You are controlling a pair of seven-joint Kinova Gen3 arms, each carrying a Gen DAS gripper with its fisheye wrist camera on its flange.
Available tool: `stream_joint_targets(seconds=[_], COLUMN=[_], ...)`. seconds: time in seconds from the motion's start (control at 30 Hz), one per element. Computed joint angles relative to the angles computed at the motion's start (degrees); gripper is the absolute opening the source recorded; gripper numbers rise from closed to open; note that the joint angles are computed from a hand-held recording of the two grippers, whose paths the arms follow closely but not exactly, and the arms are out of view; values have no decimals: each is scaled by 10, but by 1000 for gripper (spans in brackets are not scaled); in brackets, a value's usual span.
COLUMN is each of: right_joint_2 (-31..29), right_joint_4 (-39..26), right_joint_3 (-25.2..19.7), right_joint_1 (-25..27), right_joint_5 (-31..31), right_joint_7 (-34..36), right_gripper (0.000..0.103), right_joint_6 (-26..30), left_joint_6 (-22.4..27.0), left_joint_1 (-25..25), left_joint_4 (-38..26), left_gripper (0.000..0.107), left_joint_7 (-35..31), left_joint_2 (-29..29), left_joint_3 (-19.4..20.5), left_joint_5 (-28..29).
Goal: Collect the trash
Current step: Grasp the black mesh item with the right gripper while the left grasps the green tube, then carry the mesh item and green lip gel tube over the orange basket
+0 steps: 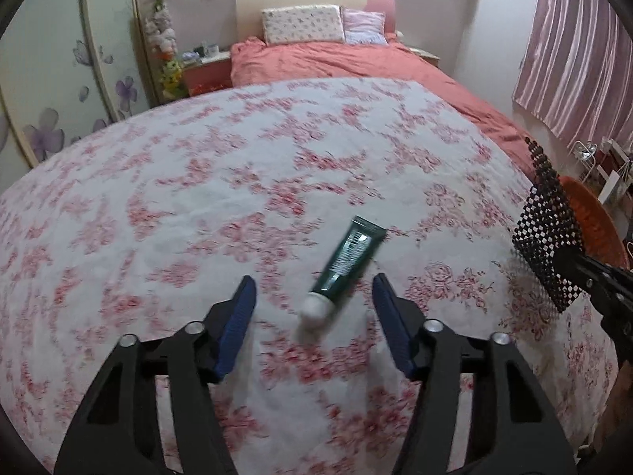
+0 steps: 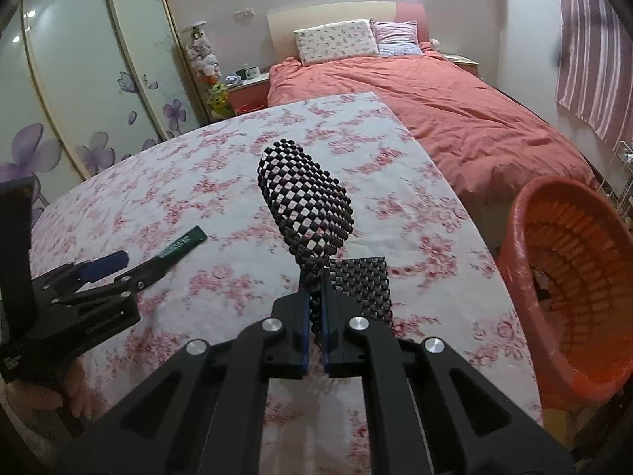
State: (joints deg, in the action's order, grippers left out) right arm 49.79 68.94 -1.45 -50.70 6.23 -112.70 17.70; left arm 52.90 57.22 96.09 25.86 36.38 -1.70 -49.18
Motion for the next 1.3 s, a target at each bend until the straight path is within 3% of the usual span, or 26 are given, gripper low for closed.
stream_joint_targets(seconds=[0.17, 0.33, 0.53, 0.63, 1.03, 1.3], right_joint_2=[1, -1, -3, -5, -33, -60], right_joint_4=[1, 3, 7, 10, 57, 98], right_joint_3=[-5, -5, -4, -3, 5, 7], right_joint_1=[7, 9, 10, 11, 20, 26], right_joint_5=[-6, -7, -8, -9, -14, -25], right_joint_7=[-1, 0, -1, -2, -8, -6], right_gripper=[6, 6, 6, 6, 6, 6], right_joint_6=[2, 0, -1, -4, -48, -91], left_joint_6=[-33, -12, -5, 25, 34, 72], left_joint_1=[-10, -7, -12, -10, 10, 26], left_joint_4=[-11, -45, -62, -89, -72, -81], left_gripper=[28, 28, 28, 20, 20, 20], left_joint_7=[-23, -57, -52, -70, -36, -10], left_joint_2=[3, 21, 25, 42, 30, 14], left_joint_3=[8, -2, -15, -15, -24, -15], left_joint_5=[-5, 17, 41, 47, 33, -2])
